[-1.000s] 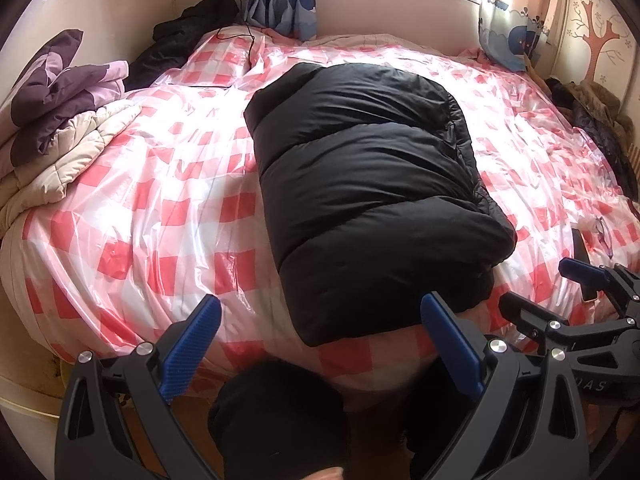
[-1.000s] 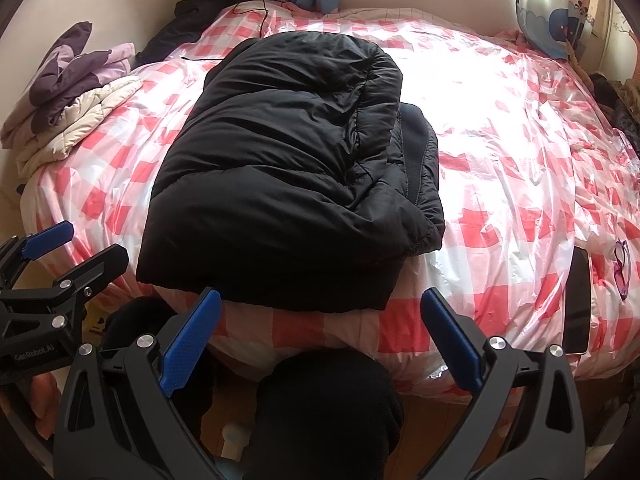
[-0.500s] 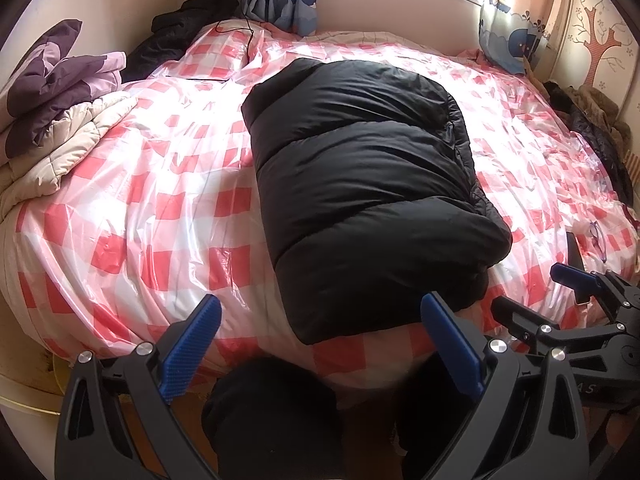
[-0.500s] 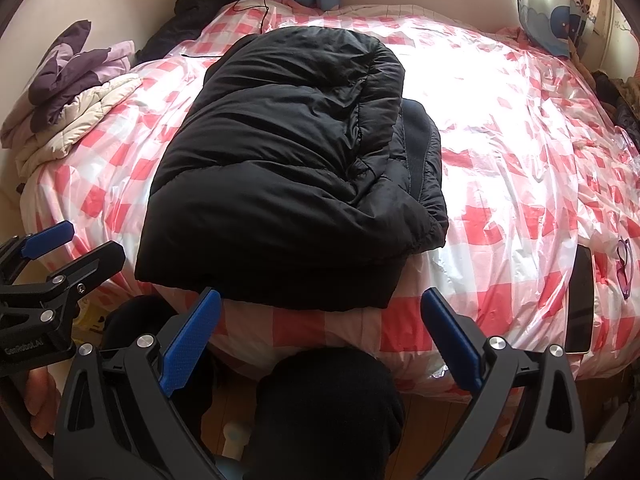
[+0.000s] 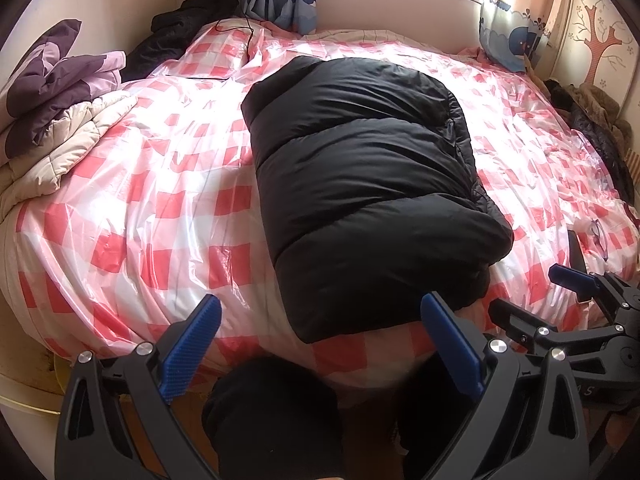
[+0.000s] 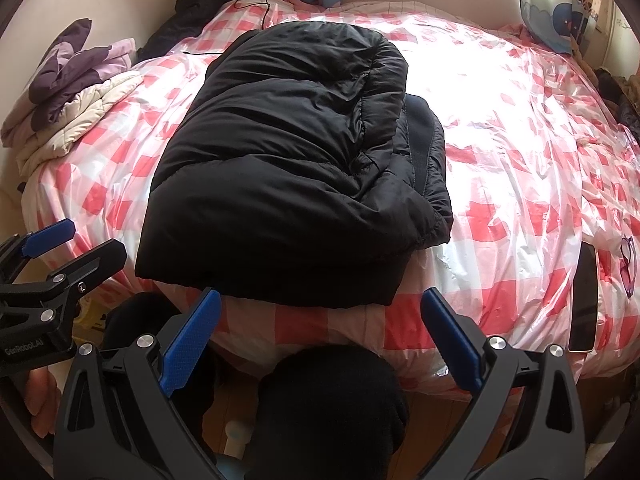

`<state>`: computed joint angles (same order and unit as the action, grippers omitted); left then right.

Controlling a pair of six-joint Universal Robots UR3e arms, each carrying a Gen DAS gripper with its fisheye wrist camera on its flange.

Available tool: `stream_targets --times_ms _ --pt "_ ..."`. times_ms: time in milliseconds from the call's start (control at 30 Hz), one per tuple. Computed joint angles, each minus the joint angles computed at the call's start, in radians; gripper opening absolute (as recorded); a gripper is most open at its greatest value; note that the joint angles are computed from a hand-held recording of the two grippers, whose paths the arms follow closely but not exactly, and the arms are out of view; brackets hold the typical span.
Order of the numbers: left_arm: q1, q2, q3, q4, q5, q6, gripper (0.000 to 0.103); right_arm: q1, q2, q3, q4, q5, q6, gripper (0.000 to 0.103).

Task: Fold large clothes

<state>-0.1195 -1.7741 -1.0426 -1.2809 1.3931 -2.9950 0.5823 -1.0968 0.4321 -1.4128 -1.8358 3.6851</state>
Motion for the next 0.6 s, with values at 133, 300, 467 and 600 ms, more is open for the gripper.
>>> stream_targets --times_ms 133,300,467,600 --pt "0.000 0.001 -0.001 0.000 -0.002 0.000 0.096 -0.001 -0.001 0.008 -0.005 0.005 -0.001 0.096" --pt "0.001 0.001 -0.005 0.002 -0.003 0.002 0.096 0.002 0.000 0.009 -0.006 0.005 0.001 0.096" --pt "0.002 0.002 -0.004 0.000 -0.004 0.001 0.096 0.000 0.000 0.011 -0.005 0.009 0.001 0.096" --pt "0.000 0.001 -0.005 0.003 -0.002 0.000 0.096 -0.001 -0.005 0.022 -0.011 0.011 0.000 0.096"
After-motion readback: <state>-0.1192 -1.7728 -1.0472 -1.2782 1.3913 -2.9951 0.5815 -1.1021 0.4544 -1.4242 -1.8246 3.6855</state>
